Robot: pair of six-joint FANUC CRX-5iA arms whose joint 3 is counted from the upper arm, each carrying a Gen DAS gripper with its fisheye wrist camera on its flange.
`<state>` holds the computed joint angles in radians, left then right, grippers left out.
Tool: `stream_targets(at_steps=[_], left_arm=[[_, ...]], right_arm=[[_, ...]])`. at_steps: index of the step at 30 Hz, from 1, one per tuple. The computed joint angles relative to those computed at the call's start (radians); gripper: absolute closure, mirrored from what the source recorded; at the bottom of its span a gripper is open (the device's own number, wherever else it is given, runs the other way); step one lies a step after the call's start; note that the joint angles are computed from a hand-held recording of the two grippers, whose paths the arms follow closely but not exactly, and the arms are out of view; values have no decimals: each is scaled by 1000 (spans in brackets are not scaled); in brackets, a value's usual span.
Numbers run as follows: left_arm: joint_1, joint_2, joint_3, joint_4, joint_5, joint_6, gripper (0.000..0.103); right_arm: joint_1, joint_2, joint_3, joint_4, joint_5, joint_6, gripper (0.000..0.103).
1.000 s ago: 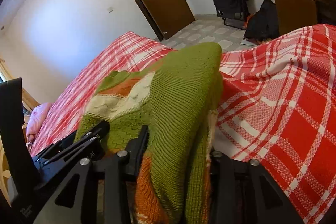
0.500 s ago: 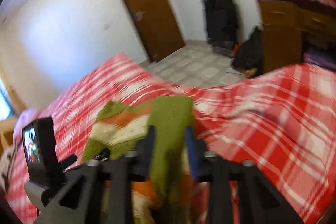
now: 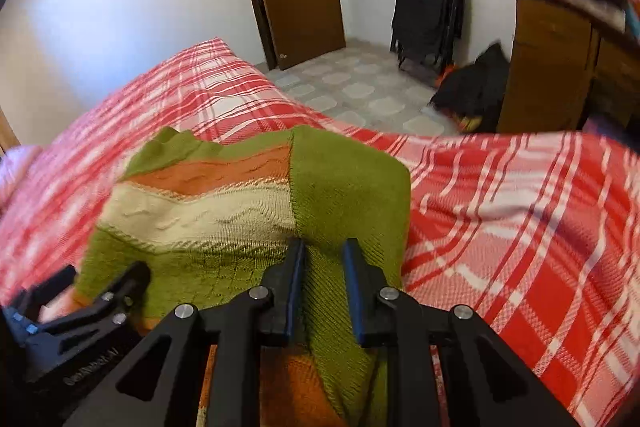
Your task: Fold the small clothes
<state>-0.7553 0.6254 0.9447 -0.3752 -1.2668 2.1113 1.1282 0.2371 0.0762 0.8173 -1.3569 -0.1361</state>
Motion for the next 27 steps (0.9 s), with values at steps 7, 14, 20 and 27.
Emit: stream_targets(at_steps=[7, 14, 20, 27], left_arm=[[-10, 1, 6, -20, -11, -12, 0], [-8, -87, -125, 23, 17, -2, 0], [-28, -169, -246, 18, 39, 14, 0], [-51, -245, -365, 7, 59, -11, 0]], right_arm=[[17, 32, 10, 45, -55, -7, 81], [44, 54, 39, 47, -125, -17, 79], [148, 32, -1, 48, -212, -179, 54], [236, 41, 21, 4, -273, -162, 37]])
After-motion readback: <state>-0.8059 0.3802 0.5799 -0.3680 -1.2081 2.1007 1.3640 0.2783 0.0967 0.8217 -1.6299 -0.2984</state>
